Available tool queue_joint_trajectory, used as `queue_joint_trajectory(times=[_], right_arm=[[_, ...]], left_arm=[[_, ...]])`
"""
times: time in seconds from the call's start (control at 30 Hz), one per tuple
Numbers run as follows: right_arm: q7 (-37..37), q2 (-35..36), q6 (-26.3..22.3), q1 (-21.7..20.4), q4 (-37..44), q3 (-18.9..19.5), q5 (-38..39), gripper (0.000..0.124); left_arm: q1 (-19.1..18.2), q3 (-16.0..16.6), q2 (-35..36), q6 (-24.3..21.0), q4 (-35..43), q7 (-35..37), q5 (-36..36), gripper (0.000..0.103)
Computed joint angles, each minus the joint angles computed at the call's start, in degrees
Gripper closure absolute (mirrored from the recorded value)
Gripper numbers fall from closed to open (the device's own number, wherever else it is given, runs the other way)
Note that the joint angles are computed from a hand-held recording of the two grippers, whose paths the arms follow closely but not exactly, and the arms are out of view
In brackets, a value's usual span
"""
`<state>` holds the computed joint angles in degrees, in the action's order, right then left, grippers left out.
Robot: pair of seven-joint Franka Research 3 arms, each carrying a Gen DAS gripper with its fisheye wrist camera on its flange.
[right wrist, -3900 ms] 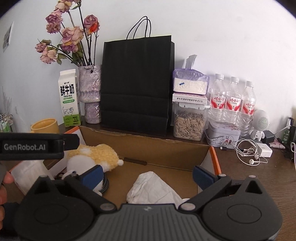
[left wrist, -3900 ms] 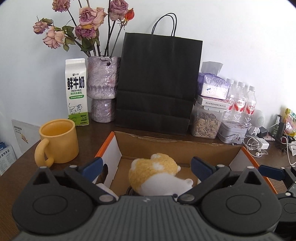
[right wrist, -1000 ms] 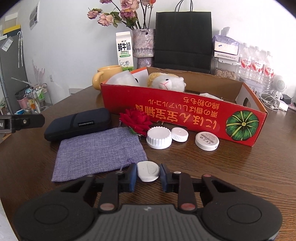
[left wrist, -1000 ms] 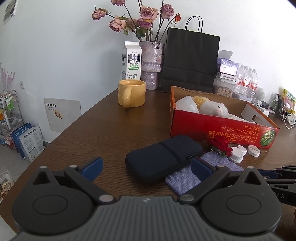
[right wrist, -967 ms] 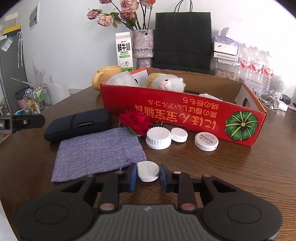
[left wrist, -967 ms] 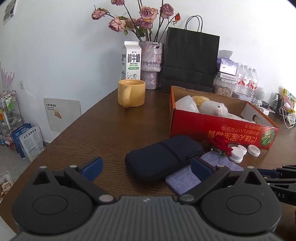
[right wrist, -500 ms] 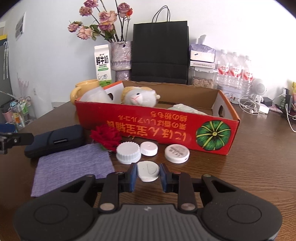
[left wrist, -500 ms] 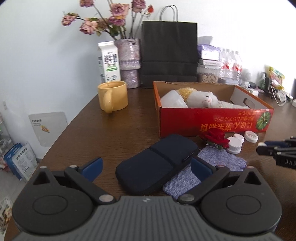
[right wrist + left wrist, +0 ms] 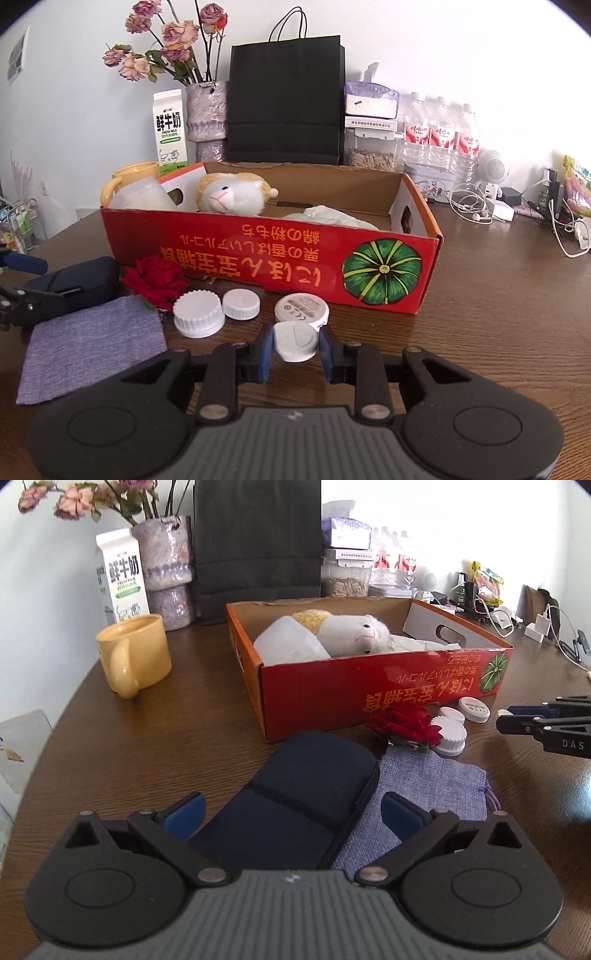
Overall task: Organize objects
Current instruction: 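Grasp the navy zip case with the left tool while the right tool holds the white item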
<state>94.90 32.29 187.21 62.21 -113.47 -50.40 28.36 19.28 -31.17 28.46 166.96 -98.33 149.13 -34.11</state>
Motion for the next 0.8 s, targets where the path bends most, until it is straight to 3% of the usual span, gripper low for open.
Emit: queue_joint_trajectory(times=[0.13,0.3,0.37,0.5,0.6,0.7,0.8], right_arm=[[-0.87,-0.69,0.79,-1.20,-0.20,1.48,0.35,0.098],[-1.30,-0.91,0.18,-1.88,0.15,2.19,0.57,0.098],[-1.00,-0.61,0.09,-1.50,0.22,1.74,0.48,0.098],[-0.34,-0.23,-0.27,-0.90,0.29,1.01,0.36,0.098],[0.34,-0.42,-0.60,-1.29,0.30,1.24,-0.13,0.098],[0.86,-0.90,-0.31,-1.86,0.06,1.83,-0.81,0.098],[0.81,-1.20,0.26,-2.25,-0.19,2.34,-0.85,0.098]], left_arm=[[-1.52,1.49,0.93,-0.29,0.99,-4.02,0.45,0.002],[-1.89,1.47,-1.26,3.40,-2.39,-9.06,-0.21,0.020],[-5.25,5.04,-3.50,6.01,-5.08,-16.42,1.96,0.023],[-16.89,17.30,-7.88,11.45,-10.88,-35.68,9.10,0.027],[-20.72,21.04,-9.30,14.18,-13.65,-41.99,12.25,0.026],[-16.76,16.87,-9.20,14.90,-13.77,-41.75,13.07,0.014],[-18.34,18.96,-9.17,17.29,-14.38,-44.17,16.28,0.006]])
